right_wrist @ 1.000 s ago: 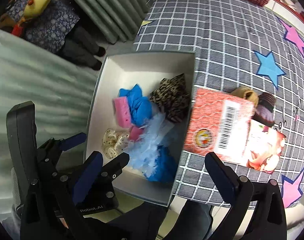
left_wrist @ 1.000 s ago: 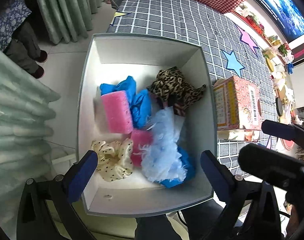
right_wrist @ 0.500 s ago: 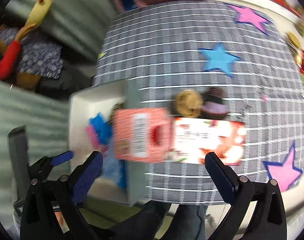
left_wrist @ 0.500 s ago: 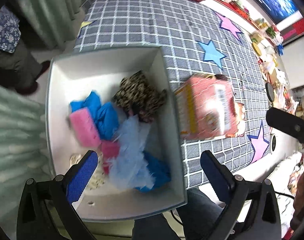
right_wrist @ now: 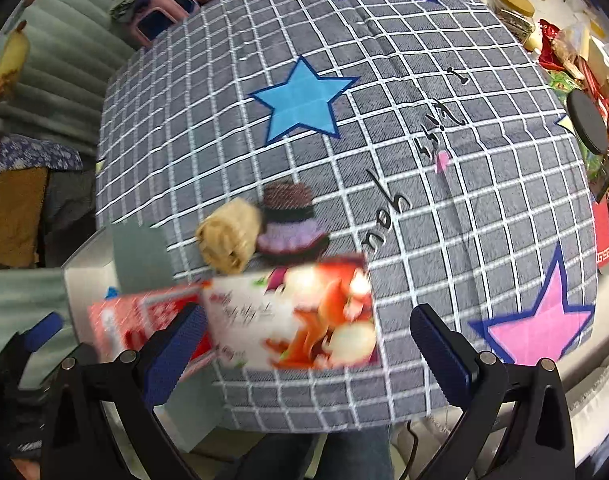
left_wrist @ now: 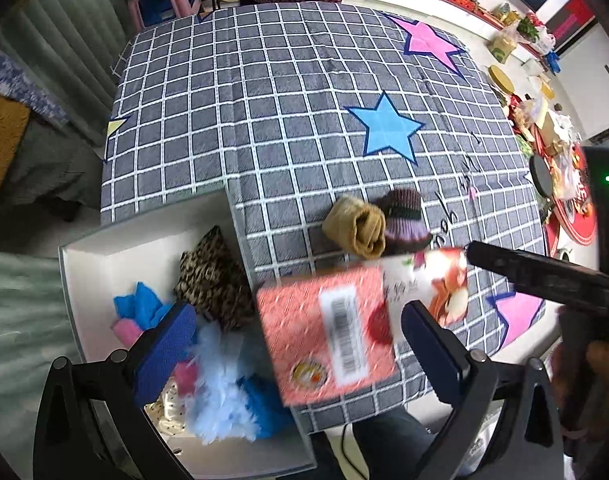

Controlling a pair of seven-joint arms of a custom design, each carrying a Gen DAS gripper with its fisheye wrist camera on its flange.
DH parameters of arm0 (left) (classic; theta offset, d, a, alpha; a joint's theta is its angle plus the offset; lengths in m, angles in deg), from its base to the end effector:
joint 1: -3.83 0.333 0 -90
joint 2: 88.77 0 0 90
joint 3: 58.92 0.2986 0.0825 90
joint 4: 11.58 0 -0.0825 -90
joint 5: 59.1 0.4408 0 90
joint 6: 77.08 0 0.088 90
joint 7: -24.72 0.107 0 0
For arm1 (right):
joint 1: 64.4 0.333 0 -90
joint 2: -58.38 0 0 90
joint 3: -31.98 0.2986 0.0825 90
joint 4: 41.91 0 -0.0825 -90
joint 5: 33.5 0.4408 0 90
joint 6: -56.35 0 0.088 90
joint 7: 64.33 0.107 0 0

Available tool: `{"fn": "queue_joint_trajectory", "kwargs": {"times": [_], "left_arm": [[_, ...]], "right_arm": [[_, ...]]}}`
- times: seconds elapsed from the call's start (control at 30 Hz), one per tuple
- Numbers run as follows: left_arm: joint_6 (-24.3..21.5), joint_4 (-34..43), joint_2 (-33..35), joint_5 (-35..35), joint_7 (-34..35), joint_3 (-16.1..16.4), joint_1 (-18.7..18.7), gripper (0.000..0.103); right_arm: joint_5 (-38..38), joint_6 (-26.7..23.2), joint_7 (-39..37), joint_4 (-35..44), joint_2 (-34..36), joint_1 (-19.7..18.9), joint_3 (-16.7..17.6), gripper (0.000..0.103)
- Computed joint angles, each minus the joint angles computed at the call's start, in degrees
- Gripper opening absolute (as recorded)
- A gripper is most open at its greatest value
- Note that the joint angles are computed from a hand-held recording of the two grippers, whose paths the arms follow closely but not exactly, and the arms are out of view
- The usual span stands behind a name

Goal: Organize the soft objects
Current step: 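Move both tools from the box over the beige sock and striped cap, then grasp the beige knit sock with the left tool while the right tool grasps the striped knit cap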

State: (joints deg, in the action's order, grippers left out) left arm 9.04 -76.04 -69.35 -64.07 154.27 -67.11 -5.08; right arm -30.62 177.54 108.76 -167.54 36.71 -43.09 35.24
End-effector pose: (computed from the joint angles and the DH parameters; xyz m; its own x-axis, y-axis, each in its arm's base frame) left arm 0.6696 -0.1963 0.6155 -0.8347 -0.5456 0.0755 -0.5507 0.8263 -0.1178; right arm 0.4801 0.2245 0.5382 -0.8238 -0.4830 -0.2967 -0.5037 0.8639 -0.0080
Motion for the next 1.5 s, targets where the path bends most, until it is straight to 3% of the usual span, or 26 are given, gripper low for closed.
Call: {"fn": "queue_joint_trajectory", "kwargs": {"times": [0.2, 0.4, 0.43, 0.47, 0.5, 0.63, 0.87, 1.07, 1.17, 1.23, 1.3, 1.37, 1.5], "left_arm": [[1.4, 2.2, 2.2, 4.6, -2.7, 0.0, -3.2, 0.103], [0.8, 5.1, 5.3, 8.1, -6.0, 0.0, -6.4, 0.103], [0.5, 5.4, 5.7, 8.6, -6.4, -0.1, -7.0, 0.103], [0.1, 5.8, 6.3, 9.2, -6.7, -0.1, -7.7, 0.103], [-0.5, 6.3, 6.9, 9.8, -7.1, 0.0, -8.3, 0.103], [-4.3, 9.5, 10.7, 11.4, -9.6, 0.0, -11.3, 0.103], [-7.2, 11.8, 16.7, 18.5, -11.5, 1.7, -17.8, 0.103], [-10.0, 11.9, 20.1, 24.9, -12.4, 3.3, -21.5, 0.1], [-12.4, 13.8, 22.0, 25.6, -13.0, 3.8, -22.1, 0.094], [-13.8, 14.7, 22.8, 25.0, -12.4, 3.6, -21.9, 0.082], [-13.7, 12.2, 21.5, 24.5, -12.3, 3.4, -21.7, 0.052], [-12.6, 9.0, 19.4, 22.9, -12.4, 2.7, -20.7, 0.028], [-5.4, -2.3, 10.6, 19.1, -13.5, 0.7, -17.9, 0.023]], "right_arm": [[4.6, 3.6, -8.7, -0.4, 5.8, -1.3, -3.2, 0.103], [15.9, 8.4, -21.6, 1.4, 13.8, -3.2, -4.5, 0.102], [18.5, 9.1, -23.9, 1.2, 14.4, -3.5, -4.4, 0.082], [20.4, 9.9, -25.6, 0.8, 14.6, -3.8, -4.2, 0.048], [24.0, 12.2, -28.4, -0.8, 13.9, -3.8, -4.1, 0.045], [26.4, 16.3, -28.7, -7.8, 7.8, -4.2, -3.7, 0.042], [20.4, 18.6, -17.2, -23.3, -10.0, -4.6, -5.3, 0.042], [15.6, 19.6, -9.5, -30.4, -19.8, -2.9, -6.8, 0.042], [13.8, 20.1, -7.5, -31.0, -20.9, -1.6, -7.8, 0.042], [12.9, 20.3, -6.7, -32.2, -22.7, -0.9, -8.4, 0.042], [12.3, 20.9, -6.2, -32.1, -22.5, -0.2, -8.8, 0.042], [11.7, 20.6, -5.6, -33.0, -24.2, 0.1, -9.2, 0.042], [10.3, 19.8, -4.1, -32.6, -24.4, 0.4, -9.1, 0.042]]}}
